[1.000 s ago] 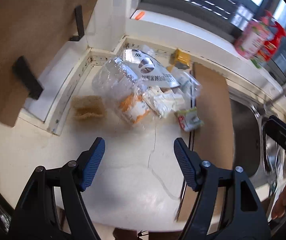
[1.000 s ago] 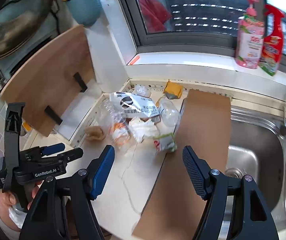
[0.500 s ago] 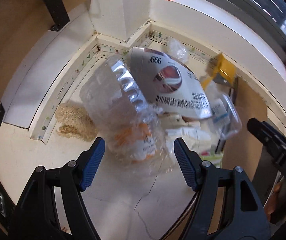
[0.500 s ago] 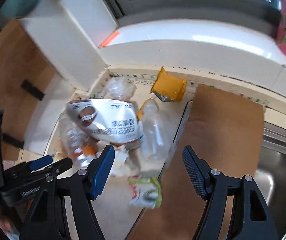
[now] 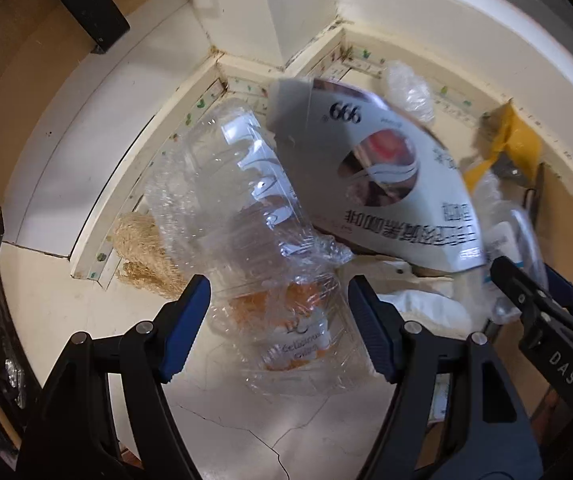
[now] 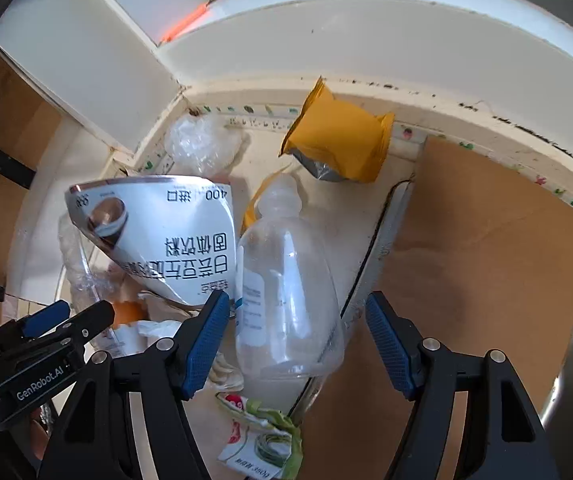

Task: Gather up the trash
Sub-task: 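Grasp the clear plastic container with left tool while right tool grasps the plastic bottle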

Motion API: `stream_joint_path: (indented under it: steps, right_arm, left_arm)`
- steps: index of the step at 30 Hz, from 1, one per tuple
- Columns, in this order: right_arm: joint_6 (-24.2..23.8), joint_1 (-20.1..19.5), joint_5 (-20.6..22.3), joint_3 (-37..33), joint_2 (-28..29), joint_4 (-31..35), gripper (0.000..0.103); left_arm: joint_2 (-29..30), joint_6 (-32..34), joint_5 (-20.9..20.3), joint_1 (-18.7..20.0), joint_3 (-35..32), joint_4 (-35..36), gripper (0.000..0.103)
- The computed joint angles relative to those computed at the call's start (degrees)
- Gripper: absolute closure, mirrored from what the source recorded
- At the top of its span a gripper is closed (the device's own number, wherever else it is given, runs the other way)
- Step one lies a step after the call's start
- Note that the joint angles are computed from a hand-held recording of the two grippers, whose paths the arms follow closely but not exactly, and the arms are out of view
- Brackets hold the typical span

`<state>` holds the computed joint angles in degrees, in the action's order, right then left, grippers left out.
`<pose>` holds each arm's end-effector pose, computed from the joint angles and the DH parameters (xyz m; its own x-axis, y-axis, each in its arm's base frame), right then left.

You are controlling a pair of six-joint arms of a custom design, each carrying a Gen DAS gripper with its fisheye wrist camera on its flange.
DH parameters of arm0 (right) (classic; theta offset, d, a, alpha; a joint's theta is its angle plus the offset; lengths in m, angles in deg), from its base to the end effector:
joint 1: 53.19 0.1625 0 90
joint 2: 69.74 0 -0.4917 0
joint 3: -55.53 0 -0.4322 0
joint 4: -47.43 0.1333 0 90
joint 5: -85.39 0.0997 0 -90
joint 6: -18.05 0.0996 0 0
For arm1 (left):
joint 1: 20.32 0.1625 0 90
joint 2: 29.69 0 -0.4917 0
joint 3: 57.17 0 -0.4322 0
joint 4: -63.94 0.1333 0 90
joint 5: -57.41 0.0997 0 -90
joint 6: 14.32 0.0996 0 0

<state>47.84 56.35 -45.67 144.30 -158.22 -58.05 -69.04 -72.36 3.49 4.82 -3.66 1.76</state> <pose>0.2516 -0.5061 0.6055 -0.8270 0.3737 0.4200 0.1015 0.8340 -0.5423 -0.6604 -0.5220 0.2420 -0.5639 0.2079 -0.7992 0.3675 0.9299 -0.0174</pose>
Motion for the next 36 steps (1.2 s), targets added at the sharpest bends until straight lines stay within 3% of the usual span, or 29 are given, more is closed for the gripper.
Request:
stream_joint_path:
  steps: [6,9,14,22,27,36]
  right_arm:
    - [-1.42,-0.75,0.23,1.40,0.37,-2.10,0.033]
    - [-2.43,-0.69,-0.02,1.82,0.42,-2.68,0.045]
    - [-3.39,0.21,-2.56,2.91,0.69,-2.93,0.046]
    - [-2.09,3.40,-4.58,5.00,-0.71,-5.14,0.048]
    - [-0.25,5.56,-4.07,6.04,-2.26,-5.96,0.048]
    - [1.91,8.96,-2.30,6.79,-3.13,-5.02,0.049]
  left_arm:
    - [-1.33,-0.77,-0.25,0.35,3.27,-0.95,0.036]
    - [-2.91,-0.99,0.75,0.09,5.50,-2.49,0.055]
    - [-6.40,-1.35,-1.17,0.26,8.52,-6.50,0.066]
    - [-11.58,-0.75,-4.27,-0.09,12.15,-9.69,0.070]
    - [-14.75,-0.94,-4.41,-0.66,14.32,-10.55,0.070]
    - [-19.63,-0.57,-8.36,-1.45,18.29,-11.83,0.072]
